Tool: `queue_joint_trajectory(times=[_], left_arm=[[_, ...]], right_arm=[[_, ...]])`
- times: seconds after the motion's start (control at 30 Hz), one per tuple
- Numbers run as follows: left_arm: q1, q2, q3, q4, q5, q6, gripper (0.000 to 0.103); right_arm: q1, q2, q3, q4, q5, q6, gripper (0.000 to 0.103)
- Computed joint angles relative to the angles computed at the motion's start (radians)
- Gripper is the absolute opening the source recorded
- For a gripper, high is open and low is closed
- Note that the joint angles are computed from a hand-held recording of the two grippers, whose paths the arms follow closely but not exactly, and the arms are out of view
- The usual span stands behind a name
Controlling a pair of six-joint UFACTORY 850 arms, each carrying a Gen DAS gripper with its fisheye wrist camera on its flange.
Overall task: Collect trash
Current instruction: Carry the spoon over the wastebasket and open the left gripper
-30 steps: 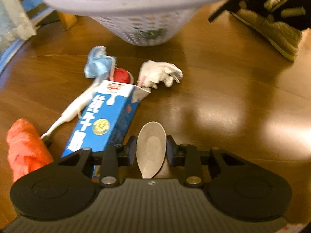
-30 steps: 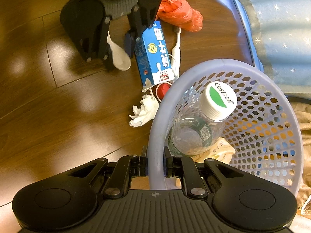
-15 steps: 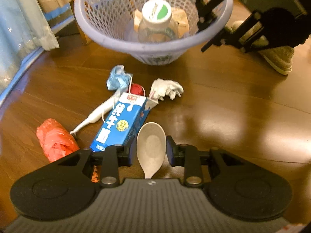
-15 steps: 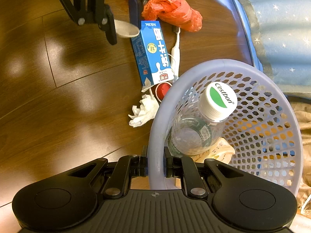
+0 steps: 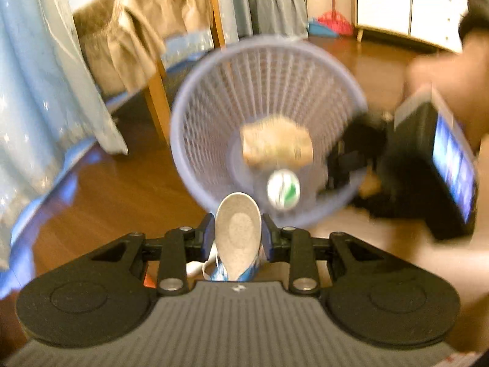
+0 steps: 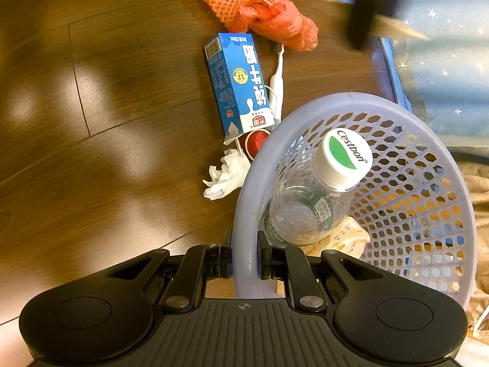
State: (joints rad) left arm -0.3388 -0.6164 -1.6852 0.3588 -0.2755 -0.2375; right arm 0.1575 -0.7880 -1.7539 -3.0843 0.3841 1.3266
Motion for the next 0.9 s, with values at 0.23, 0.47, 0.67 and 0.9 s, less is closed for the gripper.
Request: queue_joint_trajectory(times=[0.23,0.47,0.67,0.9], left_arm=[[-0.003,-0.133,-0.293,-0.225,-0.063,0.264,0.027],[-0.016,-0.403,-0.751,-0.276,-0.225,0.351,0.042],[-0.012,-0.363,-0.668,-0.212,-0.155,0.251,0.056],[-0.008,-0.210,-0.408,-0.019,-0.101,0.019,0.056]], right_arm=[[-0.011,-0.003,-0.005,0.046,0.006,-0.051,0.009],[-0.019,-0.012,-0.028,0.072,0.029,-0.057,0.009],[-0.023,-0.012,-0.032,0.082,0.038,-0.056,0.009],[-0.026,-0.005,-0.018,0.084,0.030,-0.069,0.009]])
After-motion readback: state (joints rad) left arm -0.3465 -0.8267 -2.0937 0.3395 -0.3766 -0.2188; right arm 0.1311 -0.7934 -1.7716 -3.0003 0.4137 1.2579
